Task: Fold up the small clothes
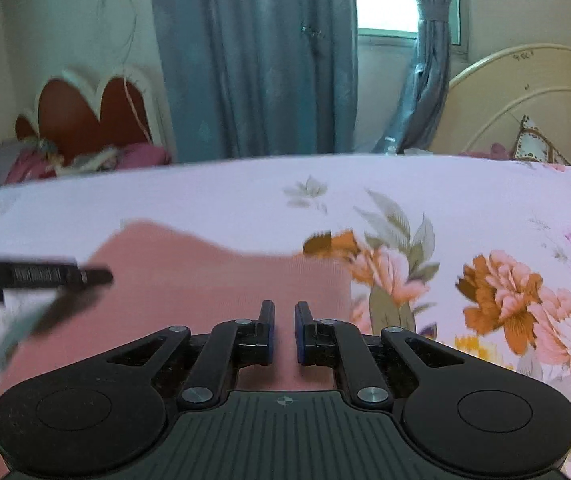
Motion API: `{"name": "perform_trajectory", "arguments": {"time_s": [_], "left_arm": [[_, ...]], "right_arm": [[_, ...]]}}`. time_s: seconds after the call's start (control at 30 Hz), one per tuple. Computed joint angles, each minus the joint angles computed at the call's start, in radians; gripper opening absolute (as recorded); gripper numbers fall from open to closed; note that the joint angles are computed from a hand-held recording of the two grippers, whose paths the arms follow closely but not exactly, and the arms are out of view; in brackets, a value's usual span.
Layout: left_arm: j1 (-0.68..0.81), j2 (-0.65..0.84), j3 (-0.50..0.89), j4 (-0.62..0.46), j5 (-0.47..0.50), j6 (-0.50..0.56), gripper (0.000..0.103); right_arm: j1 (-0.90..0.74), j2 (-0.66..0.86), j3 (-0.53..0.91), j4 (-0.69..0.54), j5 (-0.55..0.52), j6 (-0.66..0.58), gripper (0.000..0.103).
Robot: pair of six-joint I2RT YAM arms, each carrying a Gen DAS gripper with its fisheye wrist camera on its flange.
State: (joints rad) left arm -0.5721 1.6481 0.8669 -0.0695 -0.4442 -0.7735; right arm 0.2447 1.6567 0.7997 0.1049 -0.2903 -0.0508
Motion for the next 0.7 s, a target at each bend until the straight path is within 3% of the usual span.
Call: {"name": "perform_trajectory", "arguments": {"time_s": [0.17, 0.23, 0.4, 0.5, 0.7], "left_arm": [[-0.056, -0.094, -0.044, -0.033, -0.051, 0.001, 0.057], [-0.098, -0.125, -0.06, -0.055, -0.07, -0.003, 0.057], [-0.197, -0.084, -0.068, -0.099, -0.126, -0.037, 0.059], [-0.202, -0.103, -0.078, -0.113, -0.125, -0.077, 0.059], [-0.252, -0.172, -0.109, -0.158, -0.143, -0.098, 0.06]], "right_arm": [[-0.019, 0.045, -0.023, 0.025, 0.07, -0.033, 0.009], [-0.052, 0.08, -0.005, 0.015, 0.029, 0.001, 0.009], [-0.043, 0.069, 0.008, -0.017, 0.044, -0.022, 0.009], [-0.084, -0.012, -0.024, -0.047, -0.028, 0.013, 0.009], [-0.119, -0.249, -0.162, -0.148, -0.098, -0.054, 0.009]]}}
